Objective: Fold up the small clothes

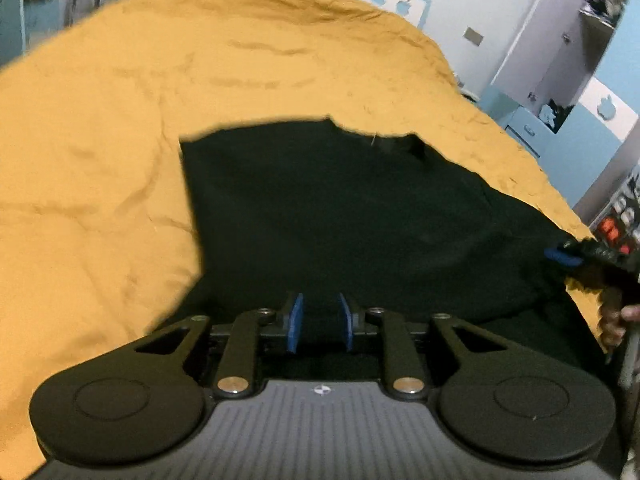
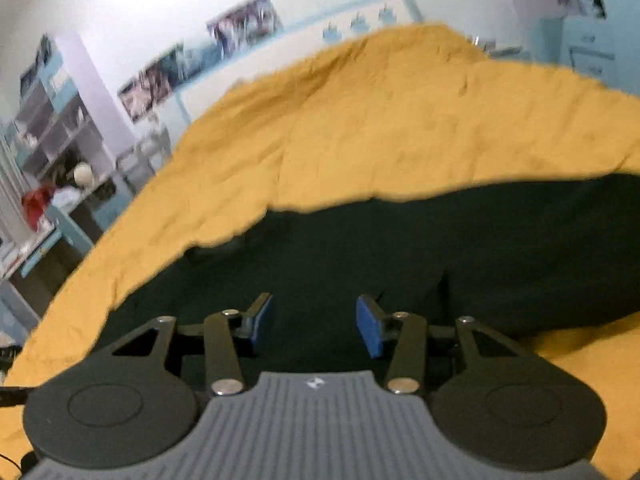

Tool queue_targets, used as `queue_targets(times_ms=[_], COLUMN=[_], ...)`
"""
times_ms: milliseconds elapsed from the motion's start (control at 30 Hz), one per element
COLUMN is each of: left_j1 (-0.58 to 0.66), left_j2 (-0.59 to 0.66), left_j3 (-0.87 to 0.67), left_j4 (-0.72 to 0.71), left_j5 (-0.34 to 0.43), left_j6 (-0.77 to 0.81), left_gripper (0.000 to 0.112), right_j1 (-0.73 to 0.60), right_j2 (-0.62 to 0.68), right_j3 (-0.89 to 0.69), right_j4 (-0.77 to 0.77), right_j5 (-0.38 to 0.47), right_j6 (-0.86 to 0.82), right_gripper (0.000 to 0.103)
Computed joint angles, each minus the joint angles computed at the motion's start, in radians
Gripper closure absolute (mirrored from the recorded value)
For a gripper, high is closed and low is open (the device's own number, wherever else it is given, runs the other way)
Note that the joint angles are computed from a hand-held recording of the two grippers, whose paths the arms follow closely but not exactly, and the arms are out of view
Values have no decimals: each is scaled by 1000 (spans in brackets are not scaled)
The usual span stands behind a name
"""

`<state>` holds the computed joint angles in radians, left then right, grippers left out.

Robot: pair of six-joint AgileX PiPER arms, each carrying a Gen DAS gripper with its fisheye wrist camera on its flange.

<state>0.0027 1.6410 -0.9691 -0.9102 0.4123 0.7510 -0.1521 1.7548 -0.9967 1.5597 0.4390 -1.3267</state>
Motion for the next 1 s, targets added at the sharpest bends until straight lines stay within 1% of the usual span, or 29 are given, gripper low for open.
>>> queue_targets(times_ms=[67,100,133,167,200,233,300,333,367,400,433,467,500,567,600,667,700,767,833,900,933,1000], left_j1=[-13,-10,-4,1,9,24,28,19,3,-21,-49,-78,-111,-179,-204,-264,-293,-349,-389,-415,-426,-433], left_j2=[58,80,101,116,123,124,99,73,43,16,-5,-18,-22,4,19,85,114,182,249,300,318,339], left_j3=[-18,-27,-29,-29,-25,-21,-17,-5,7,12,14,11,2,-31,-42,-93,-118,-184,-253,-309,-332,-366], left_j4=[63,78,80,87,67,25,-15,-53,-96,-135,-174,-220,-276,-415,-479,-592,-612,-621,-593,-552,-515,-438], left_j5=[-23,-27,-32,-34,-31,-19,-4,-8,-15,-20,-20,-18,-13,-3,10,37,44,45,48,65,66,73], left_j6=[-86,-108,-115,-126,-119,-98,-106,-81,-52,-31,-17,-1,24,99,139,187,184,166,115,57,18,-50], left_gripper=[87,87,87,88,90,90,90,89,89,88,86,84,83,78,77,77,77,77,77,77,77,77], right_j1=[19,31,28,7,-35,-59,-127,-175,-223,-281,-362,-427,-496,-607,-659,-749,-778,-788,-794,-803,-807,-788], right_j2=[47,66,81,96,86,86,51,22,-4,-38,-79,-92,-100,-97,-74,0,41,121,191,251,269,287], right_j3=[-32,-41,-42,-40,-10,-13,-6,15,44,69,93,96,93,67,32,-51,-96,-199,-279,-348,-367,-391], right_j4=[-86,-102,-88,-34,-20,-30,-95,-81,-35,-19,-24,-10,-1,-1,-30,-63,-88,-210,-276,-296,-282,-255], right_j5=[-48,-84,-102,-79,-28,7,104,156,187,211,233,233,225,160,133,132,117,48,18,24,16,-30], right_j6=[102,126,111,57,38,60,152,141,98,81,81,75,70,98,159,275,340,531,652,717,722,731], right_gripper=[61,61,62,63,64,64,62,59,56,48,43,42,41,40,38,36,36,35,35,35,35,33])
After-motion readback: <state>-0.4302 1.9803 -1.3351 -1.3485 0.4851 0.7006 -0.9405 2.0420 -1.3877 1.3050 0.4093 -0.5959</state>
